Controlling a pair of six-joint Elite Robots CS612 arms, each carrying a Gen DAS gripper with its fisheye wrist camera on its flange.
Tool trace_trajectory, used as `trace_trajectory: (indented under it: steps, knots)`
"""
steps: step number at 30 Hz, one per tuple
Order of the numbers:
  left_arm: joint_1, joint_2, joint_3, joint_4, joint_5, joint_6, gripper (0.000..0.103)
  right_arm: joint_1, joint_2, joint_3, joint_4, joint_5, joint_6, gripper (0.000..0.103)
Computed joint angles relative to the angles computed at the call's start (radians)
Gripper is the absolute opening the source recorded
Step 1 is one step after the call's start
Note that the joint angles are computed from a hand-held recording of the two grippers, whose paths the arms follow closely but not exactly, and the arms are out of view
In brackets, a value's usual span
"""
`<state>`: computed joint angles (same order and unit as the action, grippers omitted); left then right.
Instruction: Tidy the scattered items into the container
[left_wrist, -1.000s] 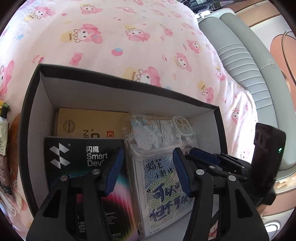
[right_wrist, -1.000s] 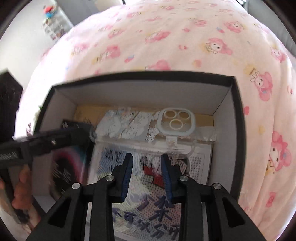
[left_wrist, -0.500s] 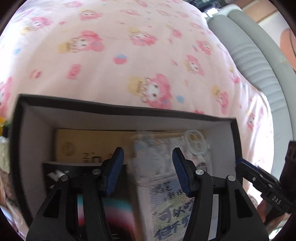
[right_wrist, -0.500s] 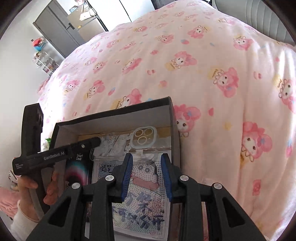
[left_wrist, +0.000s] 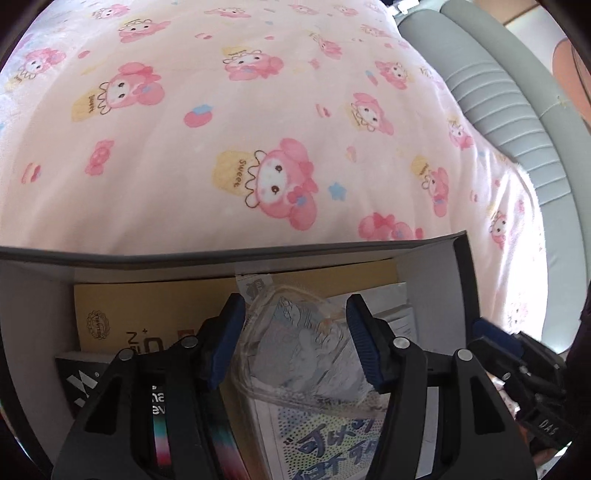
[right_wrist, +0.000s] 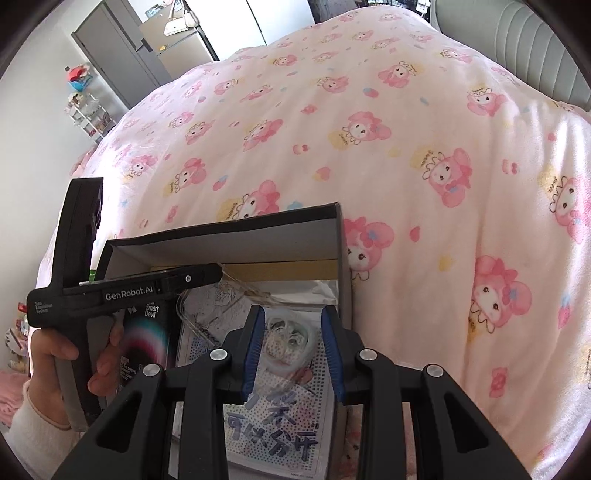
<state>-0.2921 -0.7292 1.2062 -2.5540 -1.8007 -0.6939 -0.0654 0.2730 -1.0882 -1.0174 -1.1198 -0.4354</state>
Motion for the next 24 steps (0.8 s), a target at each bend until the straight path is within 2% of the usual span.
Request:
trace_trajectory:
  steps: [2,4,8,11,14,16,21,24]
  knots:
    - [0.003,-0.010,0.020,-0.020,-0.001,-0.033,0.057,0.003,0.004,-0.013,0.022,0.002,-0.020,0.028]
    - [0.000,-0.030,0.047,-0.016,0.016,-0.032,0.057,0.007,0.007,-0.027,0.067,0.008,-0.050,0.028]
    - [-0.001,-0.044,0.064,0.008,-0.009,-0.027,0.057,0.019,-0.004,-0.023,0.259,0.038,-0.192,0.029]
    - [0.005,-0.037,0.061,-0.005,-0.059,-0.032,0.057,0.038,-0.008,-0.002,0.340,-0.017,-0.233,0.029]
    - [0.016,-0.029,0.066,-0.044,-0.147,-0.058,0.057,0.050,0.000,0.003,0.319,-0.064,-0.219,0.029]
    - [0.020,-0.026,0.069,-0.065,-0.174,-0.072,0.057,0.050,-0.005,0.022,0.306,-0.055,-0.197,0.029]
    - [0.016,-0.021,0.059,-0.048,-0.175,-0.064,0.057,0.060,0.008,0.028,0.191,-0.118,-0.140,0.029]
    - [0.014,-0.020,0.056,-0.046,-0.164,-0.059,0.057,0.057,0.004,0.032,0.188,-0.099,-0.110,0.029]
